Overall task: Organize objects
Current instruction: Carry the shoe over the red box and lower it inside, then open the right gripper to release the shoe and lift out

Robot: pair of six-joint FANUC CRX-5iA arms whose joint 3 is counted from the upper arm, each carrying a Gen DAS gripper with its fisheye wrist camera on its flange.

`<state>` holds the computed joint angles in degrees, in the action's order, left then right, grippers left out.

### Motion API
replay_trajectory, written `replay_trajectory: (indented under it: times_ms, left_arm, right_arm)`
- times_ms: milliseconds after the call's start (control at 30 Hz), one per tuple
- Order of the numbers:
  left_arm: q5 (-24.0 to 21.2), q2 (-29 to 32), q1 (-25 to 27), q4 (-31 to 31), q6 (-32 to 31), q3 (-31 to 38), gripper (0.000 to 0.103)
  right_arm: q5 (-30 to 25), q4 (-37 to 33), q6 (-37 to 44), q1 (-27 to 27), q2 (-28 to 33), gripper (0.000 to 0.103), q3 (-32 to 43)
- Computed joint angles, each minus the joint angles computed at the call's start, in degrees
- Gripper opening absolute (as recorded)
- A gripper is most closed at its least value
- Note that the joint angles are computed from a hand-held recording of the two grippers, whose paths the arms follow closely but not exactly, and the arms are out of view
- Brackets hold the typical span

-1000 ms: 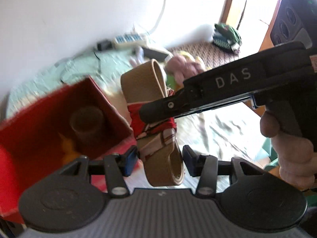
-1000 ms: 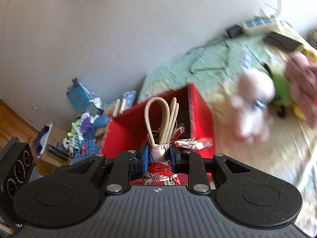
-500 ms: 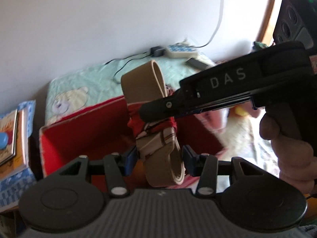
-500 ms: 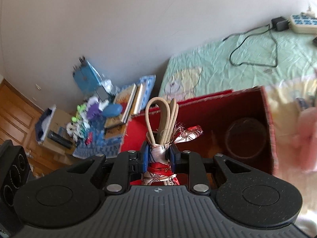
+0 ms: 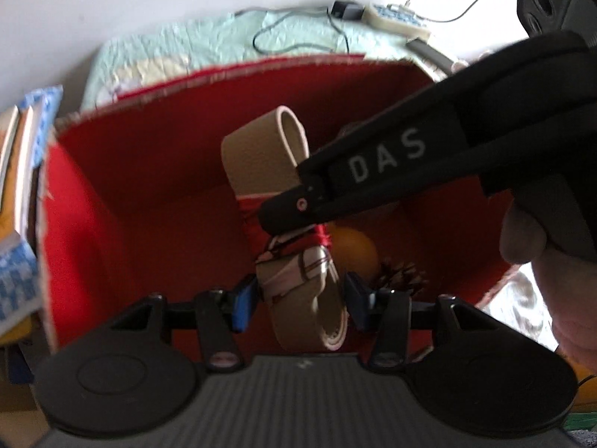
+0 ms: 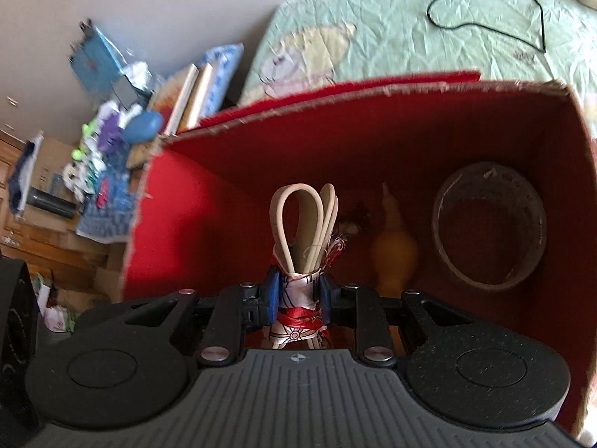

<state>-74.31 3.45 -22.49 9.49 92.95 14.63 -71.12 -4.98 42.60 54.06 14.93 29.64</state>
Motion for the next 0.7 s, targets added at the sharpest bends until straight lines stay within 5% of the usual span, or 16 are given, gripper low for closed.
replay_trajectory:
  times_ms: [233, 367, 700]
  left_arm:
    - [-1.5, 1.2, 1.3, 3.1, 0.2, -0.8, 0.050]
    - [-1.7, 0.9, 0.0, -0.2, 0.7, 0.3, 0.053]
    - [-3.4, 1.1, -1.4, -4.1, 3.6, 2.5, 0.053]
  right_arm:
    - [-5.5, 0.7, 1.9, 0.2, 3.7, 0.023, 3.9]
    - [-8.7, 3.5, 3.0, 1.0, 5.8, 0.021, 5.7]
    - [-8.0, 5.8, 0.9, 1.1, 4.7, 0.024, 3.4]
